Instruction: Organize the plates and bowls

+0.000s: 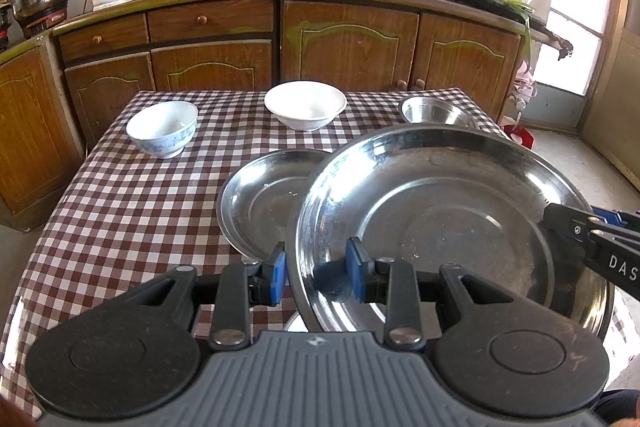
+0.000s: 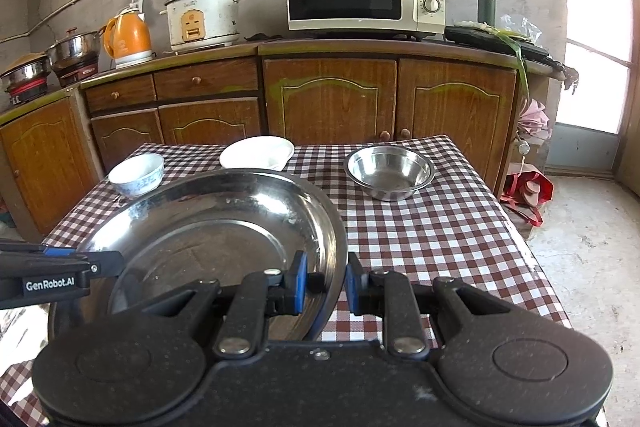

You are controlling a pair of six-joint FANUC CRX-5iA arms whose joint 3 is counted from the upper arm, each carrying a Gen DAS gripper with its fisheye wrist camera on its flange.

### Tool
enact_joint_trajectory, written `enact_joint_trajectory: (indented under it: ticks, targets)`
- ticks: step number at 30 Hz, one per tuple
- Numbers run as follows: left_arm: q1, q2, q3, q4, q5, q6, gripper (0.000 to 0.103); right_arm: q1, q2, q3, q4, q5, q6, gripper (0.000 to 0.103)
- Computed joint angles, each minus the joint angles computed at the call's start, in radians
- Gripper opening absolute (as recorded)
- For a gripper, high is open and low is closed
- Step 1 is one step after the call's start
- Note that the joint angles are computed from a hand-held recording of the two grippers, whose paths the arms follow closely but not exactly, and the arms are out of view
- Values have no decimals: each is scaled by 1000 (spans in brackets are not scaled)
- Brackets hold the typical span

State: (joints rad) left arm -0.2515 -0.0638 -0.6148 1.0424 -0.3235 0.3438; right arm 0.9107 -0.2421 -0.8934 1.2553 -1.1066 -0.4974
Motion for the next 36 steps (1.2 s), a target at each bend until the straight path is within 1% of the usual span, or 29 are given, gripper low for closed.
enact_joint_trajectory:
  ticks: [13,22,36]
  targets:
    - [19,-13,-10,-34,-8,23,33,10,-3,-9,-4,16,-1,26]
    - [29,-24,-30,-18,-13,3,33,23,1,-11,-7,17,-3,26]
    - [48,-32,-43,-55,-30,36,33,44,4,-14,-25,20,-10,26]
